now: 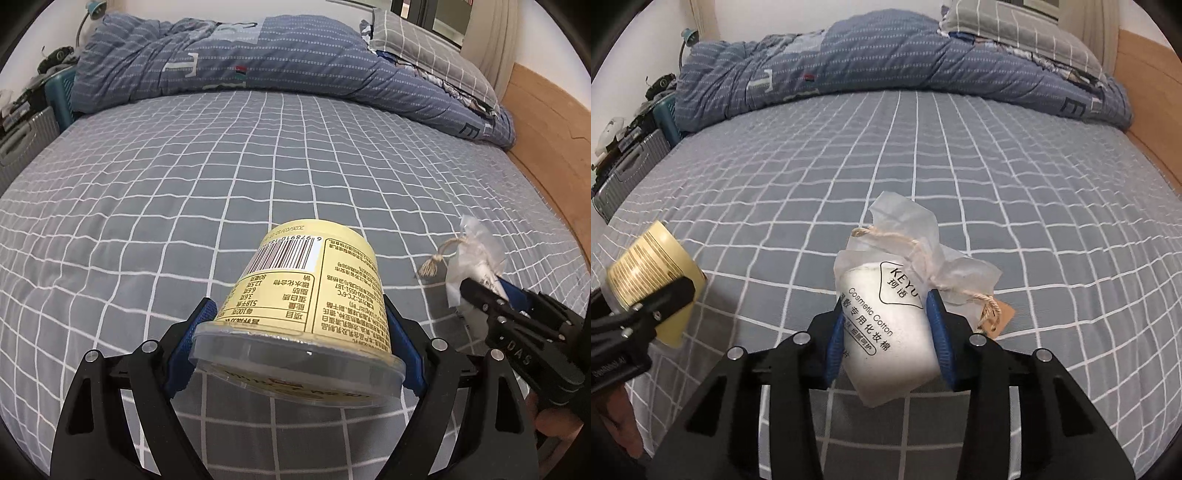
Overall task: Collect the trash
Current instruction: 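Grasp the yellow yogurt cup with the left tool while the right tool grasps the white cotton bag, then lift the yogurt cup and cotton bag with both tools and carry them over the bin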
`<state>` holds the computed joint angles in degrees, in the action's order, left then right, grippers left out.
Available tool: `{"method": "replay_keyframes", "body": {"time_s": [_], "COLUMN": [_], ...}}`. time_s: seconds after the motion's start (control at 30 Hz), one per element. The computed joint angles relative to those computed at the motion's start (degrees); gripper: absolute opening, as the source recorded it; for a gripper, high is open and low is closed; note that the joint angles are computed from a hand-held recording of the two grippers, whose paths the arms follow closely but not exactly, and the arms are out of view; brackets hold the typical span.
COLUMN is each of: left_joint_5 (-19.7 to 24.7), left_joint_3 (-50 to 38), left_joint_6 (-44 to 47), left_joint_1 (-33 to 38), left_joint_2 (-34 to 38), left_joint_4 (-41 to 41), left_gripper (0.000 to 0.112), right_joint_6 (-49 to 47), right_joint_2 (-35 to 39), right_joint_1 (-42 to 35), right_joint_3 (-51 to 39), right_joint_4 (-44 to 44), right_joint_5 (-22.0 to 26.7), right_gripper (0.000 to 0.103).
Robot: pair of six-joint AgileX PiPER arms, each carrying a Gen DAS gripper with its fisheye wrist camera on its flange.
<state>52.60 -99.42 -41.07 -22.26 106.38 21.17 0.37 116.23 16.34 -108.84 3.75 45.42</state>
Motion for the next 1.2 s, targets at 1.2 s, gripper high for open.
{"method": "replay_keyframes", "body": {"time_s": [1.2], "left_joint_5": [2.76], "left_joint_3": [16.67], "left_joint_6": [-17.81], "left_joint_1": [-13.87], "left_joint_2": [-16.36], "left_joint_4": [10.38], "left_gripper": [0.084], "right_joint_6": [4.68], "right_joint_2": [-25.76], "right_joint_1": [2.19], "right_joint_3": [29.34], "right_joint_4": [-6.50], "right_joint_5": [-7.88], "right_gripper": [0.040]}}
